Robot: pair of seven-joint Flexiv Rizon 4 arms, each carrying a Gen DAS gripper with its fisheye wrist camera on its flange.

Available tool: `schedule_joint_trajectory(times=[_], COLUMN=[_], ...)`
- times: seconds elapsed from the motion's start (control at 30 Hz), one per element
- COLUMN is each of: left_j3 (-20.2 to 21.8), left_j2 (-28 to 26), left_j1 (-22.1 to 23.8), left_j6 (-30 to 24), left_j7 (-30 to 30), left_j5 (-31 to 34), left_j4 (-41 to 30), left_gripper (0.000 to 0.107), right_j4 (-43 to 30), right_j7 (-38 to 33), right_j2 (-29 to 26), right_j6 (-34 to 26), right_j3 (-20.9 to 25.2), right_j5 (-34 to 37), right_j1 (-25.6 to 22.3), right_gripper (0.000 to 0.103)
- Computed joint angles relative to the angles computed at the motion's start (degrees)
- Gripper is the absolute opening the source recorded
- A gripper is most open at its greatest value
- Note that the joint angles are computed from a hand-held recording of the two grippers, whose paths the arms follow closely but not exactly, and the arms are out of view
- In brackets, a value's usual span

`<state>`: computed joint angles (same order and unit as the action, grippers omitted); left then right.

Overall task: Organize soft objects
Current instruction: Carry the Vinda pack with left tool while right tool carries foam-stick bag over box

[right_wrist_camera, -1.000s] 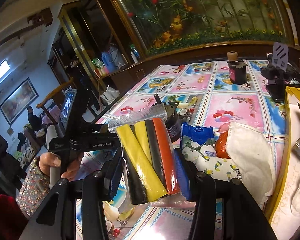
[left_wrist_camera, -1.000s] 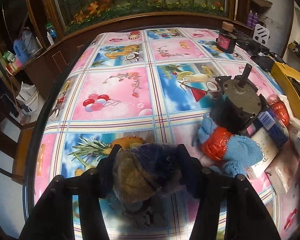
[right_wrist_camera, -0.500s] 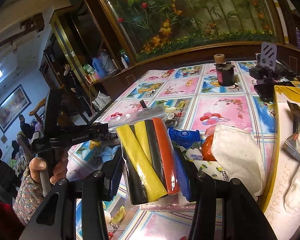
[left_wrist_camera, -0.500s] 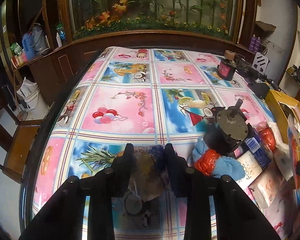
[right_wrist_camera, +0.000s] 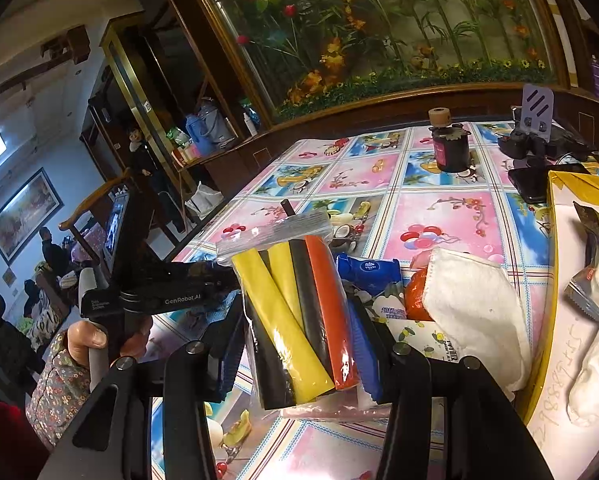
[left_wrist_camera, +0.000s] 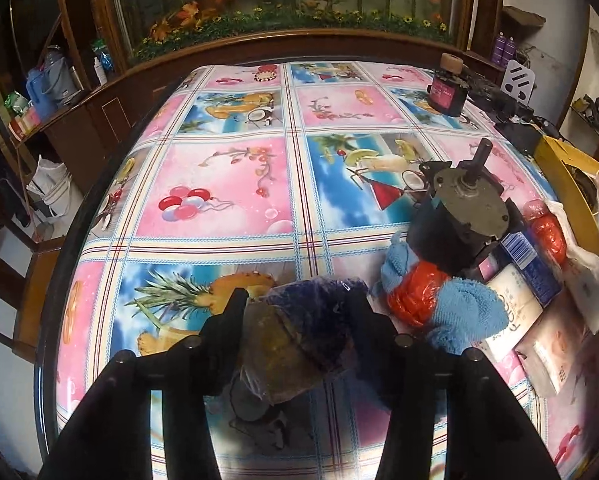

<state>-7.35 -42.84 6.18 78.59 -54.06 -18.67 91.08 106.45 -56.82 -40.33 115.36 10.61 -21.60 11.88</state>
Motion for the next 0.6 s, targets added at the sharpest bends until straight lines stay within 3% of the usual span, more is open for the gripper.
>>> schedule_joint_trajectory(times=[0.13, 0.3, 0.53, 0.6], left_j3=[-0.5, -3.7, -16.2, -18.6], left_j2=[0.2, 0.7, 1.7, 1.8], left_j1=[0.4, 2.7, 11.6, 13.2], left_j6=[1.1, 6.8, 14.9, 16.7], left_j7=[-0.1, -0.7, 1.1, 0.8], left_j5=[-0.3, -2.0, -2.0, -0.7], left_j4=[0.5, 2.3, 7.1, 8.2], left_gripper=[0.045, 0.04, 0.04, 0.04], right_j4=[0.0, 0.4, 1.0, 0.8], right_j7=[-0.1, -1.0, -5.9, -6.7], right_j2=[0.1, 0.7, 2.2, 2.3], right_j6=[-0.3, -0.1, -1.1, -1.6], right_j3=[-0.2, -2.8, -15.7, -17.0], right_j5=[0.2, 3.1, 16.8, 19.5], right_j1=[0.2, 2.8, 15.6, 16.9], right_gripper=[0.053, 0.053, 0.053, 0.053])
